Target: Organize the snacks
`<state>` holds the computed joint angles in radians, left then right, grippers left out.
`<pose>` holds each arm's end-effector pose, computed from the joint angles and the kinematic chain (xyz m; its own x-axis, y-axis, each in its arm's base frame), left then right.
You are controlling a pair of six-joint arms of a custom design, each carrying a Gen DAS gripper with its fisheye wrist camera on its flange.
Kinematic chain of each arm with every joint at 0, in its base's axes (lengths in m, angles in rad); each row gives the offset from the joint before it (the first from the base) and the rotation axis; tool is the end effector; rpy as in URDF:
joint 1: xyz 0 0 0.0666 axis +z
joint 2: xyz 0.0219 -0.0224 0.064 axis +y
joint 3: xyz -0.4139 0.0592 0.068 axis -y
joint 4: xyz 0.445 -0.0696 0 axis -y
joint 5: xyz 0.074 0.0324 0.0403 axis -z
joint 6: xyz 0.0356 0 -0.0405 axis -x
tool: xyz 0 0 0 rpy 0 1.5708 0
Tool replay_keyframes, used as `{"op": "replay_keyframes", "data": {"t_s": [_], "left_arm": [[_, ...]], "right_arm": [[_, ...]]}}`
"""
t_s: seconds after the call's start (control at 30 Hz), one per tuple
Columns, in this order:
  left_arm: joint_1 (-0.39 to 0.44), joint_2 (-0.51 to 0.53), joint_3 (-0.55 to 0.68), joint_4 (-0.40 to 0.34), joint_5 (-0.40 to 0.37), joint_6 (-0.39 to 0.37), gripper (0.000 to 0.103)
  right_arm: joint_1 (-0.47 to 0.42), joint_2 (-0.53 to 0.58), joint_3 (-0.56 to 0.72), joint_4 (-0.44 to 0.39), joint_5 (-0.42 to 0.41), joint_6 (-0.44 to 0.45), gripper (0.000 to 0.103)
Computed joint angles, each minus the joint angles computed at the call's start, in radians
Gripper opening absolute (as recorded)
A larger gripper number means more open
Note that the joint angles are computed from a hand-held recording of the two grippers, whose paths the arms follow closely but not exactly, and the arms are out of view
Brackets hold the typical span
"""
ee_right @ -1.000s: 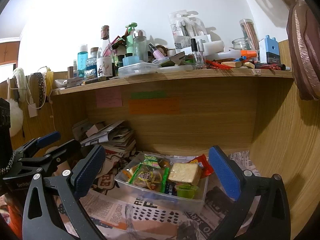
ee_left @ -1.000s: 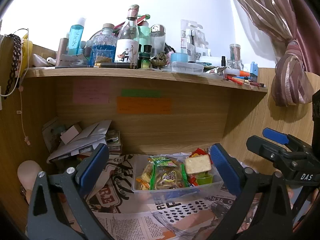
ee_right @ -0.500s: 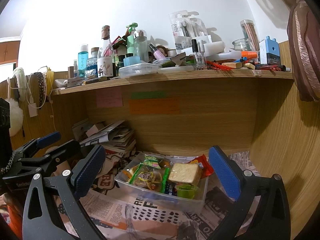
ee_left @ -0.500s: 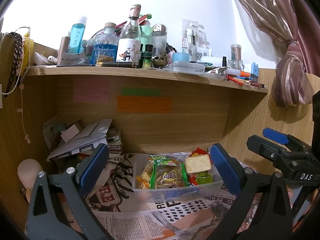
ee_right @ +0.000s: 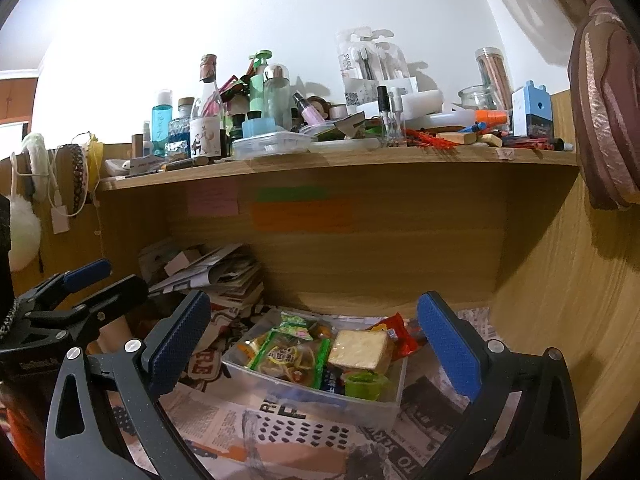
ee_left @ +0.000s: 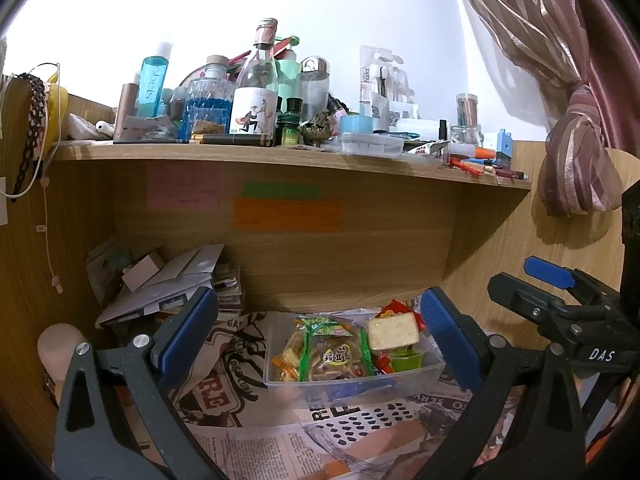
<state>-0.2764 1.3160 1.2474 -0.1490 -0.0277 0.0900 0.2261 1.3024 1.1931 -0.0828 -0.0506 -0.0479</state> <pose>0.5142 -0.1452 0.4939 -0.2290 -0.0284 -0.9730 0.2271 0.9704 -0.0818 0.5138 0.1196 0.4781 -0.1989 0.0033 -0.9800 -0.2631 0.9631 0.0566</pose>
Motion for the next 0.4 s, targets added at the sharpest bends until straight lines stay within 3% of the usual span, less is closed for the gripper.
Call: {"op": "replay_keyframes", "data": {"t_s": [0.4], "left_arm": [[-0.011, -0.008, -0.009, 0.007, -0.022, 0.002, 0.103]], "right_arm": [[-0.008, 0.003, 0.002, -0.004, -0.014, 0.009, 0.103]]}}
